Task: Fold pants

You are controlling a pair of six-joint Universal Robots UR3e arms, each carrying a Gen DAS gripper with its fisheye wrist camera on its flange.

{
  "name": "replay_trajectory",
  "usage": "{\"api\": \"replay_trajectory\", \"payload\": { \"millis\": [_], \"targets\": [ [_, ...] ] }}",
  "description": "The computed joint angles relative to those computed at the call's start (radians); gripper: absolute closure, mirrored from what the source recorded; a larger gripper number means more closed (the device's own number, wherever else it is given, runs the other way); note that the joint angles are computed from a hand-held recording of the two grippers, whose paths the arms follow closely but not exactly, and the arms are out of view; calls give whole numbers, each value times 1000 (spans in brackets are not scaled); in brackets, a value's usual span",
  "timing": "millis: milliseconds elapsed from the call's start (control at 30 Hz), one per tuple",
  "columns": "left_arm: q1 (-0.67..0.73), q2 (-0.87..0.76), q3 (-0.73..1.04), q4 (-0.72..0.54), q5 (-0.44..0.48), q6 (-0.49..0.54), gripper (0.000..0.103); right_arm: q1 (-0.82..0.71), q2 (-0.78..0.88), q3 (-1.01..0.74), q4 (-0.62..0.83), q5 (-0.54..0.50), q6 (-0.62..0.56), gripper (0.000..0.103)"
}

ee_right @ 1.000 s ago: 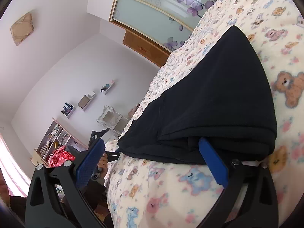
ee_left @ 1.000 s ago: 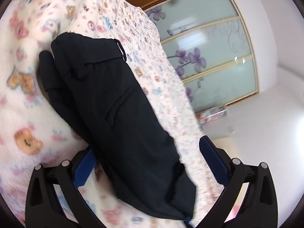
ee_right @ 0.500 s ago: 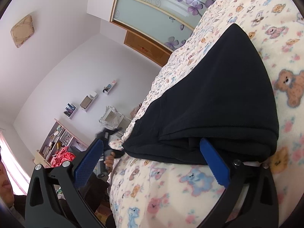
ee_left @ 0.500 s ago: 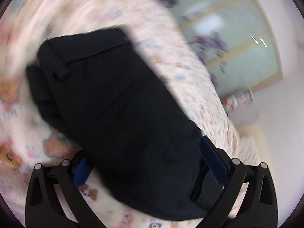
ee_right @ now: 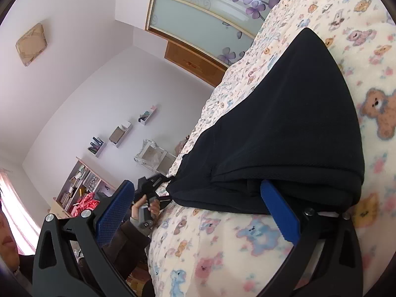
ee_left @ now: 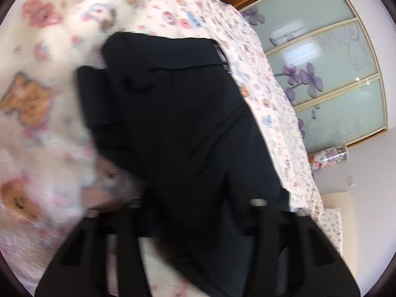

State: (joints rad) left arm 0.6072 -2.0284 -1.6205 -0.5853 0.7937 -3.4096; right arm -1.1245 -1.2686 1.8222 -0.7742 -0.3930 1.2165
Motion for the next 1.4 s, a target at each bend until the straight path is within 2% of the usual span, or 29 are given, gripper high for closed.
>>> {"api": "replay_trajectory", "payload": {
  "millis": [100,200,300,467,633,733,833,967,1067,1167,1233,1333,1400],
  "targets": [
    [23,34,-53,29,-4,-10,78,-4,0,2,10,-4,-9,1],
    [-41,77,-15,27,121,3,83,-10,8,-3,28,-8,-25,1],
    [-150,107,98,-22,294,51,86,-14,18,-14,53,-9,-41,1],
    [-384,125,318,-99,575,175,88,-32,52,-36,122,-14,-97,1],
    [-646,92,472,-91,746,267,88,-83,97,-67,256,-35,-187,1],
    [-824,70,493,-45,827,342,89,-160,95,-62,360,-49,-264,1],
    [-968,36,486,-1,859,386,89,-274,0,-16,409,-61,-310,1],
    [-1123,-47,453,60,903,443,89,-464,-126,18,573,-90,-503,1],
    [-1172,-107,441,38,910,411,90,-551,-153,20,641,-117,-563,1],
    [-1218,-158,399,81,955,452,90,-581,-136,15,641,-117,-545,1],
    [-1290,-204,361,203,1092,537,90,-577,-120,11,628,-106,-521,1],
    [-1270,-182,332,218,1061,522,90,-555,-110,8,607,-80,-472,1],
    [-1275,-176,314,266,1079,540,90,-543,-113,15,582,-71,-447,1]
  ]
}}
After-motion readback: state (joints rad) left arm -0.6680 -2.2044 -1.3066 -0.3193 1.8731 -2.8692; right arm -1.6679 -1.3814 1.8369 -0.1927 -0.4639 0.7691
